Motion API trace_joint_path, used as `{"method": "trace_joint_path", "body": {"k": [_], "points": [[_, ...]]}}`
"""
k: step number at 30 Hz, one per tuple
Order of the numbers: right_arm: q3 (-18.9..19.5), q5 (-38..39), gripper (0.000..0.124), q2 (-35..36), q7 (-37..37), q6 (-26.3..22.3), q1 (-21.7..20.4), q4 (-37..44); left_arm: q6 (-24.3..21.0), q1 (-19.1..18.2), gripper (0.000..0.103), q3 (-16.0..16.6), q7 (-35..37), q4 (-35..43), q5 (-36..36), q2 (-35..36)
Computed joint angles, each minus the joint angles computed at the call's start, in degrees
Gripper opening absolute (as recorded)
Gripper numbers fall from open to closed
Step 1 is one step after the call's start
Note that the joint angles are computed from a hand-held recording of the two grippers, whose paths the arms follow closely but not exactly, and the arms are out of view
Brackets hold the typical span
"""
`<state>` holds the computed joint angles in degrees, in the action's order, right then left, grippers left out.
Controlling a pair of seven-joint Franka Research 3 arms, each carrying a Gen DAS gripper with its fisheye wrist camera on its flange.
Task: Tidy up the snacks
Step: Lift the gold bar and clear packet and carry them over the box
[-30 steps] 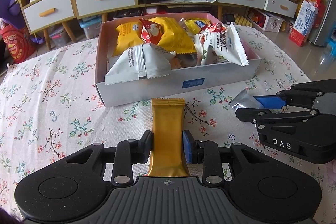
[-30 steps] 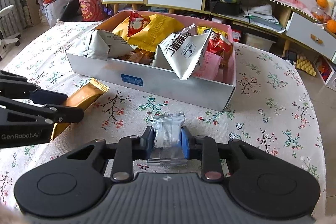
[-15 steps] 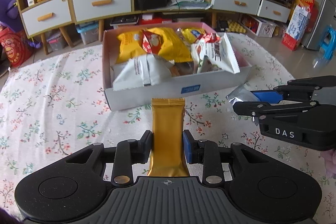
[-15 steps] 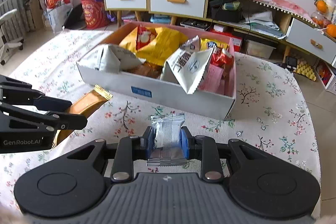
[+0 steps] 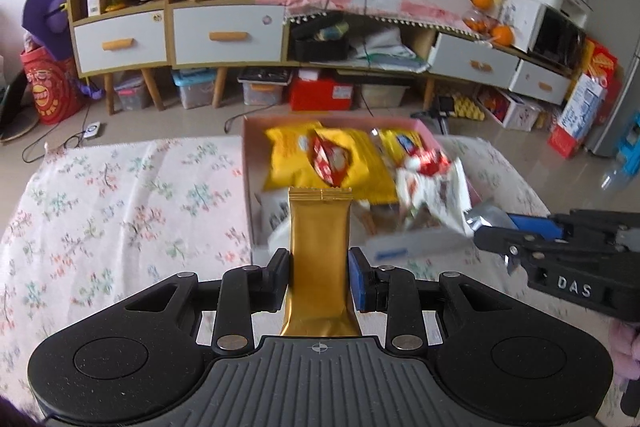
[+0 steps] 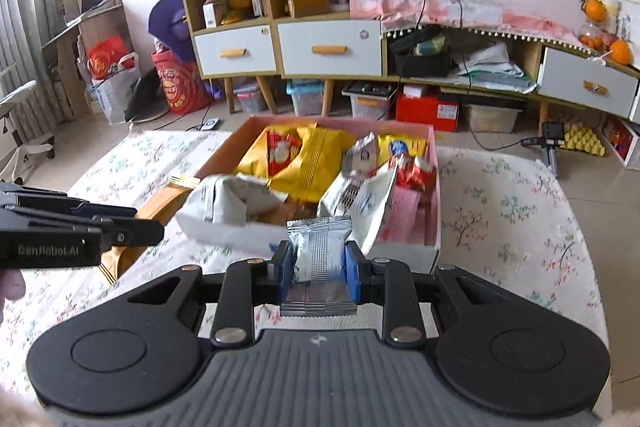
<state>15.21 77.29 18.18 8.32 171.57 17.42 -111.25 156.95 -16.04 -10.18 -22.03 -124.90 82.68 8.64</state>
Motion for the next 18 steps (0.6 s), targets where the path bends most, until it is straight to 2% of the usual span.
{"method": "trace_joint_path", "body": {"k": [5, 11, 14, 18], "points": [[0.12, -2.86, 0.025, 3.03, 3.14, 1.22, 0.08, 4.37, 0.3, 1.55, 0.029, 1.41, 5.13, 3.61, -3.82, 2.34], [2.0, -7.06, 0.025, 7.44, 5.94, 1.95, -1.14, 10.24, 5.5, 3.04, 0.029, 4.46, 4.54, 8.56, -4.75, 7.07], [0.56, -13.89, 0.025, 10.06, 11.88, 2.37, 0.21, 12.94, 7.59, 3.2, 0.029, 5.96, 3.88, 11.24, -5.05, 10.12], [-1.22, -21.31, 0.025, 12.82, 19.47, 2.1, 1.48, 15.41, 8.11, 2.55, 0.029, 7.76, 5.65, 14.38, -7.29, 13.73]]}}
